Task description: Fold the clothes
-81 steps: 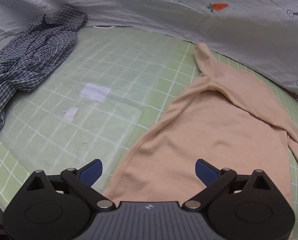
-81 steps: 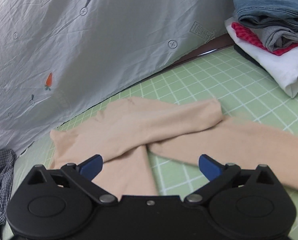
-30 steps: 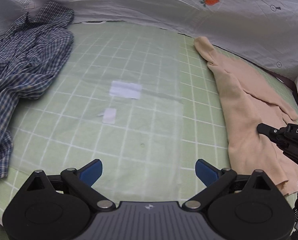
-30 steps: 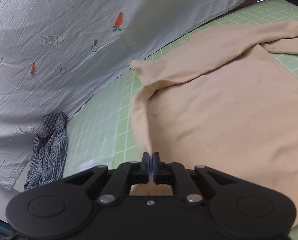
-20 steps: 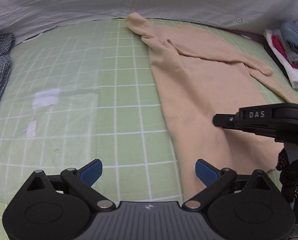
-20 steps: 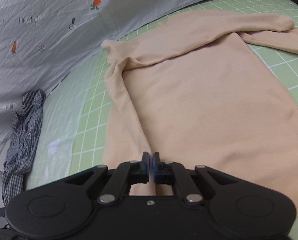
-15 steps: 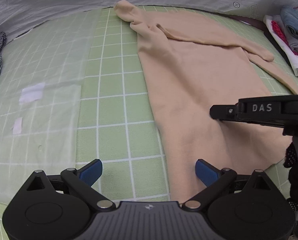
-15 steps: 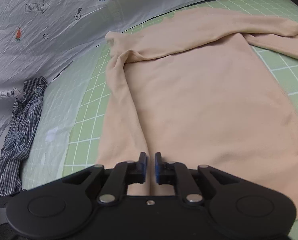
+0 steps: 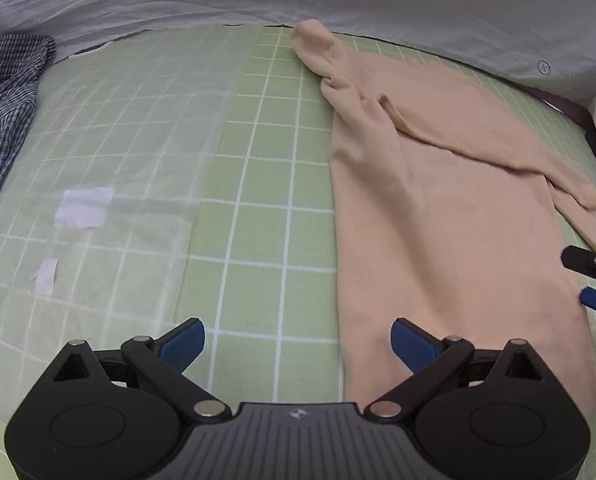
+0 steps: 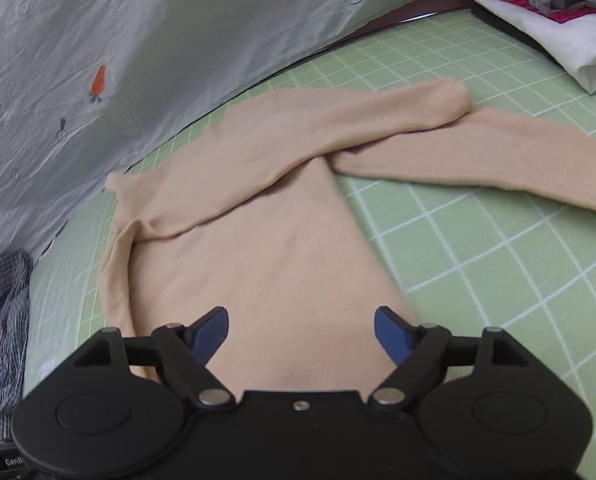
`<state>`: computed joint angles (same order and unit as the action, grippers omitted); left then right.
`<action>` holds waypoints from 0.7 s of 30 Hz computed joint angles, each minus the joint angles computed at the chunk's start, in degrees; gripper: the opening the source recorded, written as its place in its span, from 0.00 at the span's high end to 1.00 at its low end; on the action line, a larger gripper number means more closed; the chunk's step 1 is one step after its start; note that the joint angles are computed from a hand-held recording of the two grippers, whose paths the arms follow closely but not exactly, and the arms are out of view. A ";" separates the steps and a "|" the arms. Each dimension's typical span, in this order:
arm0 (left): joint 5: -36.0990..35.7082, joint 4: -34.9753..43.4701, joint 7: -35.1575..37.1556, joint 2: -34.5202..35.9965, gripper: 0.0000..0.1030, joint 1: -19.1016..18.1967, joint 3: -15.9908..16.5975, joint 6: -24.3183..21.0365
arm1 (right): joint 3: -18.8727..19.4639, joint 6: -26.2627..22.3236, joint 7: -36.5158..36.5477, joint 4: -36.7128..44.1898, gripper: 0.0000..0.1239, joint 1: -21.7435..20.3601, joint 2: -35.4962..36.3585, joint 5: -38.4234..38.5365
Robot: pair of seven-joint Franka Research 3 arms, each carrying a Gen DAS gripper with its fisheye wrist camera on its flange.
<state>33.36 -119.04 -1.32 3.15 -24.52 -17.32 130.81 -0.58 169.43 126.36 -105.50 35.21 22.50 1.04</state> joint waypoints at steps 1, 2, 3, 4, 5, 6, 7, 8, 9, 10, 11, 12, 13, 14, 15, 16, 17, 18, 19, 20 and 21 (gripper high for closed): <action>0.27 0.76 -0.08 0.69 0.04 0.18 0.24 -0.40 | -1.51 0.04 1.50 0.87 0.31 0.51 0.59 -0.48; 0.51 1.62 -0.02 1.48 0.04 0.34 0.48 -0.84 | -3.02 -0.22 2.86 1.96 0.29 1.01 1.37 -1.24; 0.69 2.70 0.29 2.46 0.04 0.43 0.70 -1.44 | -4.42 -0.52 4.25 3.11 0.28 1.41 2.19 -2.02; 0.93 3.83 0.67 3.45 0.04 0.40 0.88 -2.20 | -5.72 -0.86 5.63 4.34 0.27 1.70 3.06 -2.79; 1.33 4.94 1.09 4.46 0.04 0.35 1.11 -2.88 | -6.82 -1.36 6.84 6.01 0.26 1.68 4.22 -3.42; 1.71 6.06 1.52 5.48 0.04 0.27 1.37 -3.57 | -7.84 -1.91 8.04 7.78 0.26 1.59 5.44 -4.01; 1.99 7.14 1.96 6.45 0.04 0.20 1.65 -4.23 | -8.75 -2.51 9.18 9.65 0.26 1.39 6.72 -4.53; 2.09 8.13 2.44 7.34 0.04 0.17 1.95 -4.86 | -8.70 -2.96 9.57 11.97 0.26 0.36 8.28 -4.38; 2.19 9.14 2.91 8.24 0.04 0.13 2.25 -5.49 | -8.72 -3.52 9.93 14.44 0.26 -0.60 9.92 -4.16; 2.21 9.97 3.23 8.98 0.04 0.09 2.54 -5.93 | -8.80 -4.54 10.12 17.26 0.26 -1.50 11.69 -4.03; 2.09 10.41 3.23 9.38 0.03 0.08 2.79 -6.02 | -8.90 -5.67 10.28 20.23 0.26 -2.37 13.52 -3.93; 1.96 10.85 3.23 9.79 0.03 0.08 3.01 -6.10 | -9.00 -7.41 9.70 23.23 0.26 -2.99 15.19 -4.45; 1.97 11.24 3.25 10.16 0.03 0.06 3.21 -6.18 | -9.06 -9.21 9.10 26.41 0.26 -3.64 16.96 -4.98; 2.20 11.51 3.30 10.43 0.02 -0.03 3.38 -6.21 | -9.05 -11.02 8.43 29.72 0.26 -4.33 18.79 -5.49; 2.48 11.84 3.38 10.75 0.00 -0.13 3.53 -6.36 | -8.53 -11.68 6.90 31.92 0.26 -5.07 20.05 -6.08; 2.82 11.98 3.49 10.93 0.00 -0.23 3.66 -6.47 | -8.07 -12.38 5.30 34.22 0.26 -5.75 21.37 -6.56; 2.96 11.87 3.44 10.92 0.00 -0.25 3.75 -6.19 | -7.65 -13.14 3.62 36.62 0.26 -6.38 22.75 -6.93; 2.76 11.72 3.27 10.86 0.00 -0.19 3.80 -5.83 | -7.19 -14.26 2.00 38.65 0.27 -6.80 23.89 -7.17; 2.36 11.39 3.05 10.68 0.00 -0.01 3.86 -5.27 | -6.69 -16.59 0.29 41.33 0.27 -7.22 25.32 -7.26; 2.01 11.07 2.90 10.52 0.00 0.16 3.90 -4.74 | -6.25 -18.97 -1.36 44.19 0.29 -7.59 26.85 -7.32; 1.78 10.77 2.85 10.35 0.00 0.31 3.92 -4.24 | -6.02 -20.30 -2.03 45.95 0.30 -7.74 27.88 -7.20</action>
